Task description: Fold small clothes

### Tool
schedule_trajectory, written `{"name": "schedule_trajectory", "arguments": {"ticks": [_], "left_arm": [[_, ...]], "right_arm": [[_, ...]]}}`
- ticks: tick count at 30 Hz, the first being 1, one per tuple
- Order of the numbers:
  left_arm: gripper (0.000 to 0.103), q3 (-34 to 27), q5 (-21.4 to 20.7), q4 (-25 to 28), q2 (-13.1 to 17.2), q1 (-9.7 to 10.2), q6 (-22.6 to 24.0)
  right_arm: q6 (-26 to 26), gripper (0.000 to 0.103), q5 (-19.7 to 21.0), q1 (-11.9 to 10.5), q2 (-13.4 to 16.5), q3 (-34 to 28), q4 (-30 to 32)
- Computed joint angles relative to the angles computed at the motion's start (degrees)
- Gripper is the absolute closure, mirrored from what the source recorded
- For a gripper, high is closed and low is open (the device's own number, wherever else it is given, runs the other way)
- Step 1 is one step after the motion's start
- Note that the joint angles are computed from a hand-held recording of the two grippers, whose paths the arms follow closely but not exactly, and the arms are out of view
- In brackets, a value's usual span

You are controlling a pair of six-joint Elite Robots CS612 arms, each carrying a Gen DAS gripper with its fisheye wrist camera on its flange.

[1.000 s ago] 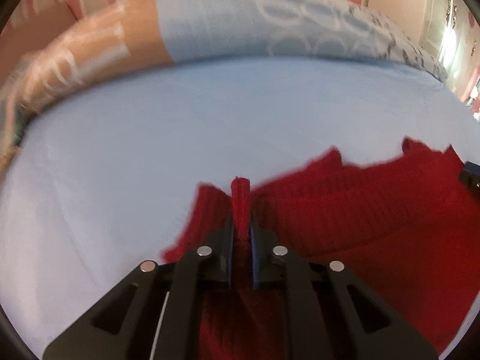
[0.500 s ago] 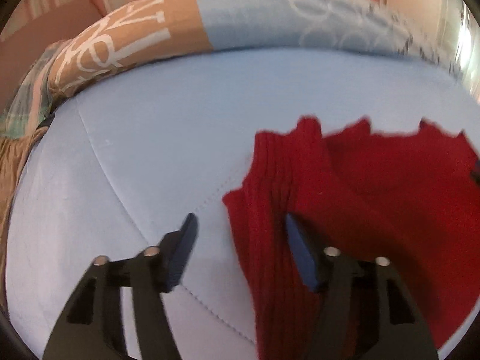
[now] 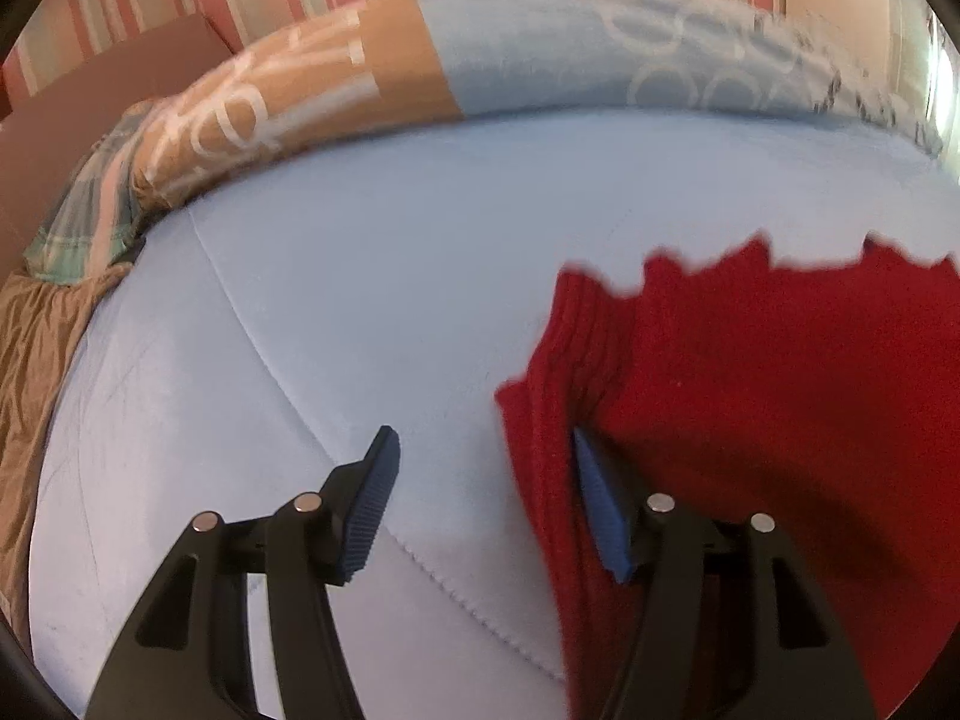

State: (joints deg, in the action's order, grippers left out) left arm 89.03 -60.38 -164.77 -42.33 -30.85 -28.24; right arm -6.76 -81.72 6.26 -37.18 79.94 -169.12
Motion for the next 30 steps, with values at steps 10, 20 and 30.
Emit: {"name": "schedule_trajectory", "arguments": {"ticks": [10,20,30], "left_arm": [[0.031,-10.3,-6.4,9.2,4.6,0.89,3.1],[0.027,-6.9,-4.7,6.6,3.3,1.79,-0.5],[0.022,-2.4,-0.9,0.2,0.0,0.3,1.3]], "right_arm": [[-1.4,0.038,-0.1,2.6,4.0,-8.0,7.5],[-0.2,0.039,-3.6,1.7,4.5,-7.9,5.9],[-0.2,0.02,7.3,-0.3,-0.1,-1.6,1.7]]}}
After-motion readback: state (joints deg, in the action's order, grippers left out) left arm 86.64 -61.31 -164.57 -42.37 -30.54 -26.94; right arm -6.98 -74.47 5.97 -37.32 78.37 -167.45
